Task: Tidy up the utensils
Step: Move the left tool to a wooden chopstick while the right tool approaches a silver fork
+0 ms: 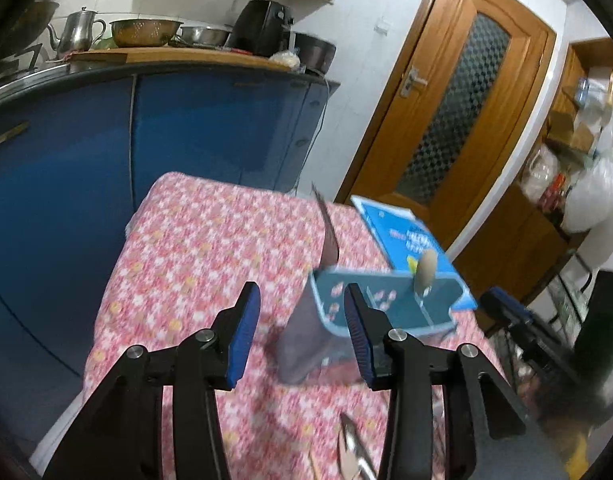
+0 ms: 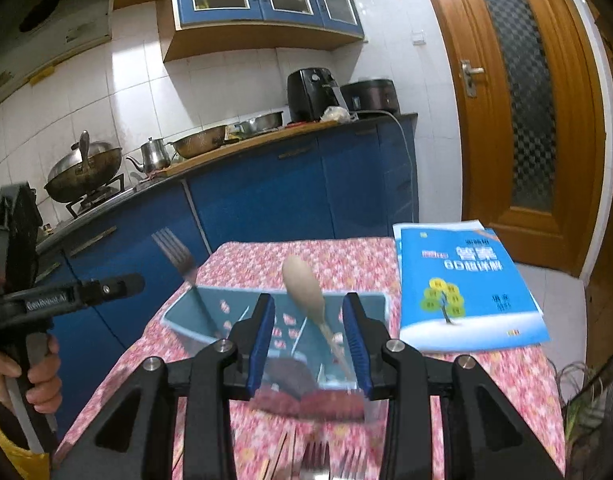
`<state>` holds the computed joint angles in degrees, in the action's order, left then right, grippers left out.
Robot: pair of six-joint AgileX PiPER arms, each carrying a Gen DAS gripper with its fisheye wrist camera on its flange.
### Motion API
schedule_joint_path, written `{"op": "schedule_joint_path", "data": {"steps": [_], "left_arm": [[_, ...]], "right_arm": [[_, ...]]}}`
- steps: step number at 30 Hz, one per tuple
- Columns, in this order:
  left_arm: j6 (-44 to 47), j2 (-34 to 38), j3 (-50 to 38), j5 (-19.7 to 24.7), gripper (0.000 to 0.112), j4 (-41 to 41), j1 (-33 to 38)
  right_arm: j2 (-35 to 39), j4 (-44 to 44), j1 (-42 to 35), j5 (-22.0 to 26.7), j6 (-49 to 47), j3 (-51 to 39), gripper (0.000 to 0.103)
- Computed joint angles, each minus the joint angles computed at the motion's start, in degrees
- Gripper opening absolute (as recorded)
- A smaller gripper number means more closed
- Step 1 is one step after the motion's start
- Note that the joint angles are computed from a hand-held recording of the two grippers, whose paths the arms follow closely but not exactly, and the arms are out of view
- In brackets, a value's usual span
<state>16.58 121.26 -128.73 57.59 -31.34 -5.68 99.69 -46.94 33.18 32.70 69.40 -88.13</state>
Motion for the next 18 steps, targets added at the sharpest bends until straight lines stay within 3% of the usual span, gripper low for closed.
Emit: {"op": "schedule_joint_path", "data": {"steps": [8,18], "left_arm": [[3.56,-7.80,14.42,-1.52,0.044,1.70,-0.43],[5.40,-15.55,28.13,-2.35,0.044,5.69,-2.34]], "right_arm": [[-4.22,5.16,3.25,6.31,-2.59,4.04,0.040],[-8.45,12.85,5.62,9.02,-2.63,10.80,0.042]]}}
